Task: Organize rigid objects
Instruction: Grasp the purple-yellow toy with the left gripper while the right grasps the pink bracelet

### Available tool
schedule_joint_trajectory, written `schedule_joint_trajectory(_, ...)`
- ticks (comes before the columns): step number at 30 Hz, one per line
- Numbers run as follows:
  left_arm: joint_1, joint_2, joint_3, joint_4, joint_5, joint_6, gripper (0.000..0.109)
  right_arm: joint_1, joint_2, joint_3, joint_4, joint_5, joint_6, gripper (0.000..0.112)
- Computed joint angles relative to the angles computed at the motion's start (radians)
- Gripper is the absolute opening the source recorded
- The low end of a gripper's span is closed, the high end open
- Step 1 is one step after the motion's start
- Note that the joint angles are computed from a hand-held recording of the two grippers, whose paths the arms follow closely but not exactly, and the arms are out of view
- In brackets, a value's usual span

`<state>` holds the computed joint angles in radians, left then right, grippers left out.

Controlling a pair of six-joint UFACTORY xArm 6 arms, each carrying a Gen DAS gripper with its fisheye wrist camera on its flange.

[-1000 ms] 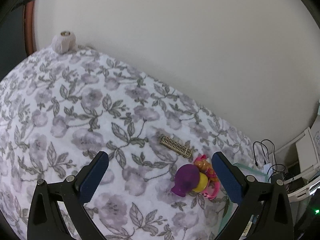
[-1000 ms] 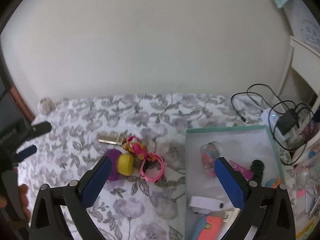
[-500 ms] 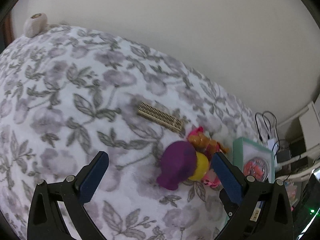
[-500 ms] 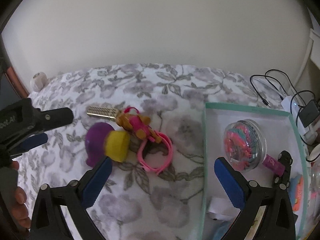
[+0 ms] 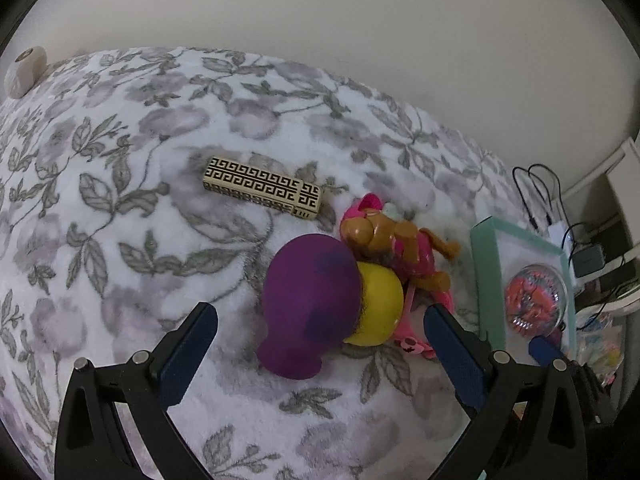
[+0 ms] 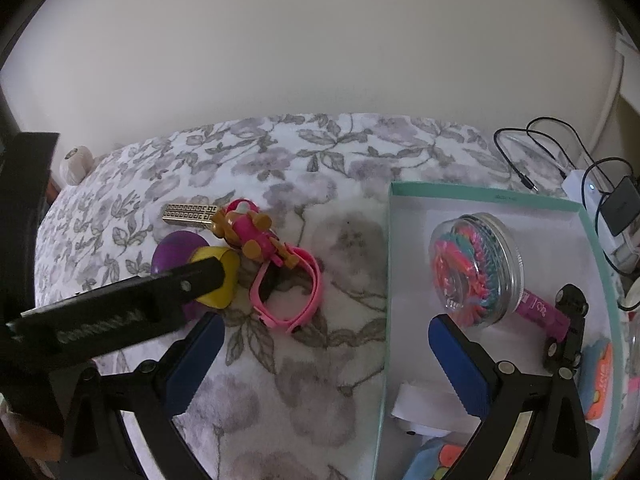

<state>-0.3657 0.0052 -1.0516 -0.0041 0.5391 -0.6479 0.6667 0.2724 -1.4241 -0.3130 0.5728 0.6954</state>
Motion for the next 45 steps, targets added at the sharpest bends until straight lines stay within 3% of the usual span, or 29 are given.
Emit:
schedule_joint_trajectory(4, -0.001, 0.013, -0.016, 0.098, 0.037, -0.083, 0.103, 0.002, 0.003, -0.002, 0.009, 0.000, -0.013, 0.103)
schedule_joint_trajectory(9, 0.023, -0.020, 0.037, 0.038, -0.018, -0.087, 0.103, 0.003, 0.009, -0.001, 0.039, -0.026, -0.047, 0.103)
schedule_joint_trajectory(14, 0.023, -0.039, 0.051, 0.115, -0.020, -0.147, 0.103, 0.007, 0.029, -0.010, 0.049, -0.043, -0.064, 0.103)
schedule_joint_trajectory(18, 0.026, -0.035, 0.053, 0.096, -0.033, -0.137, 0.103, 0.011, 0.043, -0.020, 0.011, -0.060, -0.047, 0.102)
schedule_joint_trajectory(23, 0.022, -0.029, 0.049, 0.106, -0.034, -0.133, 0.103, 0.022, 0.062, -0.049, -0.114, -0.037, 0.021, 0.083)
schedule_joint_trajectory(26, 0.023, -0.030, 0.052, 0.091, -0.040, -0.128, 0.103, 0.019, 0.062, -0.040, -0.105, -0.074, 0.013, 0.082)
schedule_joint_trajectory(45, 0.022, -0.023, 0.049, 0.080, -0.040, -0.112, 0.103, 0.028, 0.165, -0.131, -0.133, -0.016, 0.037, 0.072)
